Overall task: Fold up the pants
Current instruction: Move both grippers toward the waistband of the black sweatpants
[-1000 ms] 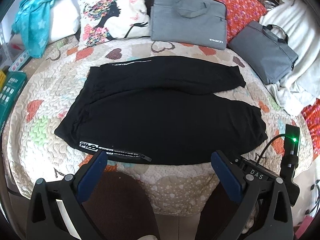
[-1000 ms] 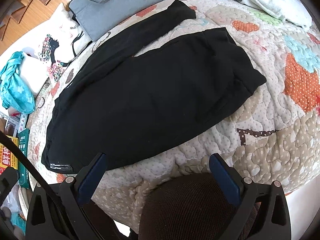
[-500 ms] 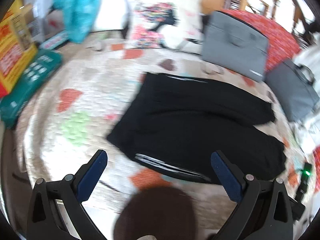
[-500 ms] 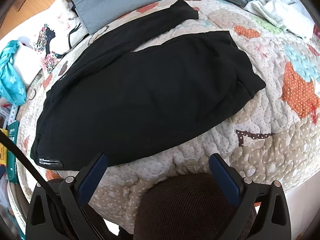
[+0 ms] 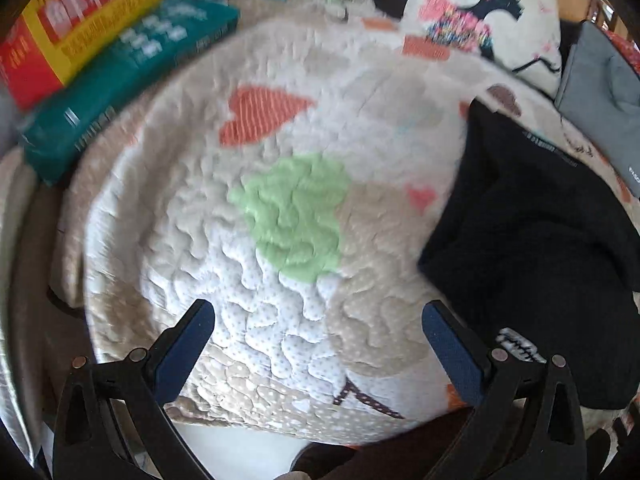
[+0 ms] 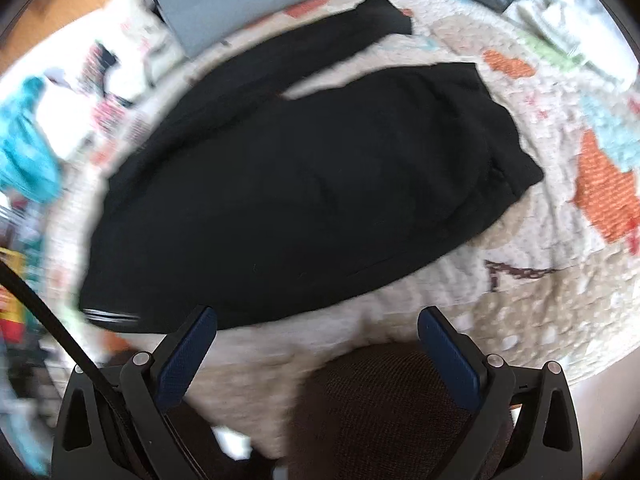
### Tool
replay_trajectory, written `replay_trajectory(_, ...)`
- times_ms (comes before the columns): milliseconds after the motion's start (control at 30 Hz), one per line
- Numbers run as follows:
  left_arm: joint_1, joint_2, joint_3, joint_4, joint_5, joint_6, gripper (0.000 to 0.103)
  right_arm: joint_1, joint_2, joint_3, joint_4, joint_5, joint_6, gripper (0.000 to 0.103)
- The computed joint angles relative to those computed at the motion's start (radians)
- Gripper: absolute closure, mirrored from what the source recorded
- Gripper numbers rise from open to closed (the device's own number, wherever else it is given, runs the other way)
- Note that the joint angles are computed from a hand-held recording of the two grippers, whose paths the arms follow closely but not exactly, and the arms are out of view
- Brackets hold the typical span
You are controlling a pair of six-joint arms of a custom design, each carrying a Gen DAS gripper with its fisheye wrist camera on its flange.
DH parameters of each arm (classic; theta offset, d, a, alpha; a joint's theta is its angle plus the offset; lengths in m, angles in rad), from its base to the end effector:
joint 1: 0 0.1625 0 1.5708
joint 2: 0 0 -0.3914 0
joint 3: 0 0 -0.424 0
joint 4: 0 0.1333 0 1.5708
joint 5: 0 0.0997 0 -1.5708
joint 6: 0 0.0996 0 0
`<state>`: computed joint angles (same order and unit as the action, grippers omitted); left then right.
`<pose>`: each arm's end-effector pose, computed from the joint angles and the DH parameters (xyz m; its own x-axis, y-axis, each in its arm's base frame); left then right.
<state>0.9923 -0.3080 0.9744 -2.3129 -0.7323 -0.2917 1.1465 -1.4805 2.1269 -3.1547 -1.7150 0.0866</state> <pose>-0.2696 -0.7922 -0.0398 -0.7224 0.0649 -0.6884 0.3523 0.8912 -0.2857 -0.1024 -0.5158 0.3190 -0.8299 0.5577 0.0150 0.3166 0.4929 -0.8104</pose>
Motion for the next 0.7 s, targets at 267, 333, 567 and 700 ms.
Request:
replay_trajectory(267,0.035,0.029,-0.02,0.021,-0.02,-0.016,0.0,0.019,-0.094,0.062,-0.176,0.205,-0.04,0.0)
replay_trajectory(333,0.033,0.029,-0.017,0.018,-0.016,-0.014,0.0,0.026,-0.08,0.062,-0.183,0.183,-0.066,0.0)
replay_trajectory(567,0.033,0.022,0.012,-0.036,-0.024,0.022,0.0,0.129,0.017,0.002,-0.206,-0.116,-0.177,0.0)
replay_trajectory(700,0.031,0.004,0.044,-0.059,-0.01,0.019,0.0,0.137,0.025,-0.006,-0.23,-0.195,-0.217,0.0)
